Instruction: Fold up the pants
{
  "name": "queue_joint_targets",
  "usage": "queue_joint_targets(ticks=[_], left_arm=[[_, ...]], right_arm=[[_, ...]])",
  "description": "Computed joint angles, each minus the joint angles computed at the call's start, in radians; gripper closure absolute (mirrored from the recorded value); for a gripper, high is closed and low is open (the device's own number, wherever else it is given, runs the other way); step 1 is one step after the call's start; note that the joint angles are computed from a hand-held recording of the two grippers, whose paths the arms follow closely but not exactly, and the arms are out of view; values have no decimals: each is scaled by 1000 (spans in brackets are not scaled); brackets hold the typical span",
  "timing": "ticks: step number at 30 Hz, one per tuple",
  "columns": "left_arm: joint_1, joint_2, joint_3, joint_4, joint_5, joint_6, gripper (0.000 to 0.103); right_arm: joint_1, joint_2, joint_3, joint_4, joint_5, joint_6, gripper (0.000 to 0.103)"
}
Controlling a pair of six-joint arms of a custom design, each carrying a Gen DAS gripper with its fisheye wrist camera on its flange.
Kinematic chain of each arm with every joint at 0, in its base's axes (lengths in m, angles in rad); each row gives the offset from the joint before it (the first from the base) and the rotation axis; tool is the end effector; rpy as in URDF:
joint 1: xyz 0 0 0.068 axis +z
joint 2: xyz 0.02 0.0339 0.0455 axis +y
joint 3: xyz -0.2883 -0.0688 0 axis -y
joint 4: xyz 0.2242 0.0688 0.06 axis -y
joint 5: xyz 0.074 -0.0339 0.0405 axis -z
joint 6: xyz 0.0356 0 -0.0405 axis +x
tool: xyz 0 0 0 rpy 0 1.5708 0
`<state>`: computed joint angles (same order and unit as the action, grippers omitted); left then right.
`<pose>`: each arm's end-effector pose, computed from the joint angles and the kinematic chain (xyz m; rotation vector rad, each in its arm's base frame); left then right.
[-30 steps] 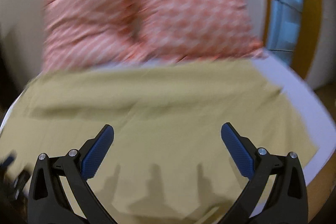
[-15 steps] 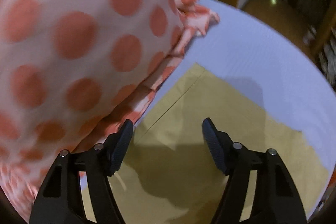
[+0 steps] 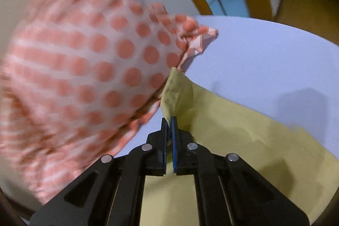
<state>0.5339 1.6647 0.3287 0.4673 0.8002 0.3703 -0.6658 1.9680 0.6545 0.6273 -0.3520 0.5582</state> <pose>0.2035 0.0907 0.1210 0.1557 2.1635 -0.4725 0.2669 -0.1940 0.1097 1.1228 1.9252 0.3378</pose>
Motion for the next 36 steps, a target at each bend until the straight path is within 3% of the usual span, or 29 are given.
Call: queue_joint_targets(ticks=[3, 6, 9, 11, 13, 14, 16, 18, 20, 22, 26, 30, 32, 34, 36], left_arm=[[79, -25, 43, -86, 78, 46, 2], [133, -32, 105, -140, 148, 33, 2], [136, -2, 189, -157, 197, -33, 2], [112, 21, 239, -162, 160, -82, 2], [92, 55, 307, -216, 130, -108, 2], [85, 72, 334, -238, 121, -115, 2], [63, 115, 394, -271, 80, -142, 2], [41, 160, 454, -292, 46, -178, 2], [10, 223, 555, -353, 9, -240, 3], [-19, 298, 664, -428, -11, -288, 8], [-95, 432, 875, -565, -110, -355, 10], [-158, 618, 1144, -717, -202, -443, 26], [-163, 705, 1267, -776, -217, -494, 43], [-147, 760, 1339, -809, -219, -544, 99], [-117, 732, 1281, -759, -168, -558, 99]], right_arm=[[-243, -167, -316, 160, -310, -77, 99], [-427, -279, -473, 55, -485, -239, 99], [-521, -199, -478, -83, -552, -393, 97], [-561, -189, -456, -207, -557, -469, 83], [-550, -153, -451, -193, -543, -444, 61], [-542, -145, -466, -160, -542, -434, 60], [-507, -119, -484, -57, -521, -386, 66], [-501, -87, -503, 51, -529, -364, 101], [-531, -60, -525, 161, -577, -333, 101], [-570, -69, -535, 191, -632, -334, 101], [-595, -118, -511, 125, -690, -340, 101], [-601, -161, -496, 77, -711, -342, 101], [-600, -164, -491, 73, -713, -338, 101], [-588, -153, -492, 103, -704, -311, 101], [-587, -151, -489, 106, -703, -309, 101]])
